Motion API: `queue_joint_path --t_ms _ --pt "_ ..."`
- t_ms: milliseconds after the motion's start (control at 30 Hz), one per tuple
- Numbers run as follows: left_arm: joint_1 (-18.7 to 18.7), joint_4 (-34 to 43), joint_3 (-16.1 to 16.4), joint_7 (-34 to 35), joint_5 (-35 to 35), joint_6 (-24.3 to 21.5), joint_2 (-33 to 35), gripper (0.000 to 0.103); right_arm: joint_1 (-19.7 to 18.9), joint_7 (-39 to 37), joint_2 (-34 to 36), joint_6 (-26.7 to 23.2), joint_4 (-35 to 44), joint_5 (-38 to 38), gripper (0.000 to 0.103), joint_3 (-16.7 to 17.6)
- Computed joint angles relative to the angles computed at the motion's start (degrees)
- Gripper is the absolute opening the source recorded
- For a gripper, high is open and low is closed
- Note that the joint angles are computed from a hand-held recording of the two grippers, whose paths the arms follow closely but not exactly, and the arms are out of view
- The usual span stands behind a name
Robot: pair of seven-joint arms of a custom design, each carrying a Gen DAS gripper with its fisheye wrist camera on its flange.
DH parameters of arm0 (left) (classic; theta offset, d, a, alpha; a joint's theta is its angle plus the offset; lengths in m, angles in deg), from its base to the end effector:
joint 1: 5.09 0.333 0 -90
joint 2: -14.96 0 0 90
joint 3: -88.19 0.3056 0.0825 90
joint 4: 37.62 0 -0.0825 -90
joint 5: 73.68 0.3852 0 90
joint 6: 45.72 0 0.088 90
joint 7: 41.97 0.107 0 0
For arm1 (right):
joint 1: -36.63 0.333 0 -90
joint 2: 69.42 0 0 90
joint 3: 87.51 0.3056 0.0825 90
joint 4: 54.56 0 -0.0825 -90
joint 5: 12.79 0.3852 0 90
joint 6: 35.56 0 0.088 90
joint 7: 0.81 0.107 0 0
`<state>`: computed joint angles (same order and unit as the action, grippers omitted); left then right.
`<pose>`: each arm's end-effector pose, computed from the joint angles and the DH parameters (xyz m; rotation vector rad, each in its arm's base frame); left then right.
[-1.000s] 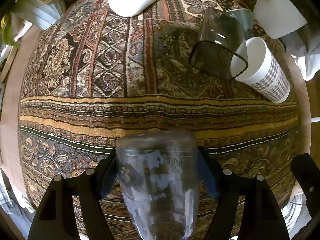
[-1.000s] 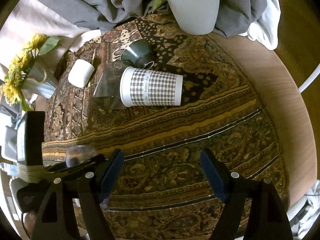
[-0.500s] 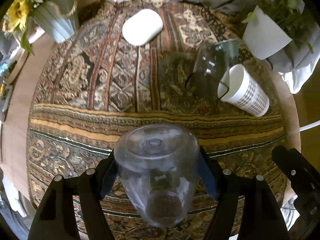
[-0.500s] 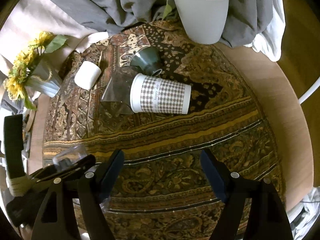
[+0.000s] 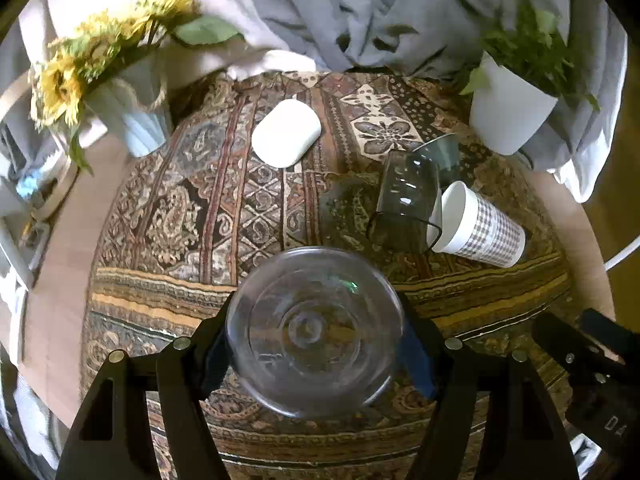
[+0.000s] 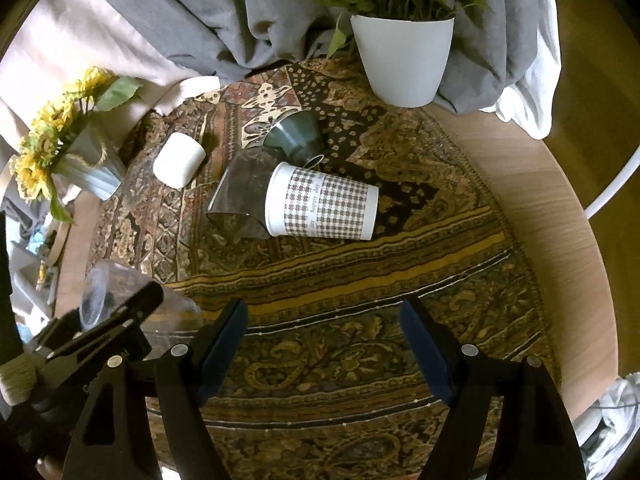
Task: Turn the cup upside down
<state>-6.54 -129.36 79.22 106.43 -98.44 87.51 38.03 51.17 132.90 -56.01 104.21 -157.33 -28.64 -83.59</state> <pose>0.6872 -0.1194 0.4262 -0.9136 2.7561 -0.7472 0.6240 0.2045 0.4528 -1.6711 2.1998 -0.4173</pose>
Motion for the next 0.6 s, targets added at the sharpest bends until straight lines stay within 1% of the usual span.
queue_joint_path --t_ms 67,100,167,367,433,467,500,567,600 --pt "-0.3 1.0 0.3 -1.0 0.9 -1.6 0.8 0.072 0.0 0.0 -0.1 -0.3 -0.2 -0.1 0.078 0.0" --pt "-0.5 2.2 0.6 -2.2 1.6 -3.2 1.6 0.072 0.0 -0.2 -0.1 -0.5 -0.2 0.2 0.078 0.0" --pt "-0.1 1.2 0.3 -2.0 0.6 -1.8 1.3 0.072 0.0 0.0 -0.3 -0.5 -0.5 0.2 0.078 0.0" --pt "-0.2 0.7 0.1 -1.6 0.8 -1.2 1.1 0.072 0.2 0.9 -0.8 -0.4 -1.1 -0.5 0.078 -0.2" --pt "-0.1 1.2 0.1 -1.9 0.8 -2.0 1.3 0.072 0.2 1.0 -0.9 -0.5 -1.1 -0.7 0.078 -0.2" --pt "0.1 2.0 0.1 -2.2 0.5 -3.3 1.7 0.072 0.1 1.0 -0.9 -0.3 -1.1 -0.5 0.078 -0.1" --pt "0.2 2.8 0.1 -2.6 0.4 -4.5 2.0 0.077 0.1 1.0 -0.9 -0.3 -1.1 -0.4 0.078 -0.1" --pt "0.4 3.4 0.0 -3.0 0.0 -5.3 2.3 0.083 0.1 1.0 -1.0 -0.3 -1.2 -0.2 0.078 0.0" --pt "0.5 3.3 -0.1 -2.8 -0.3 -5.2 2.2 0.084 0.1 1.1 -1.0 -0.3 -1.1 -0.3 0.078 0.0"
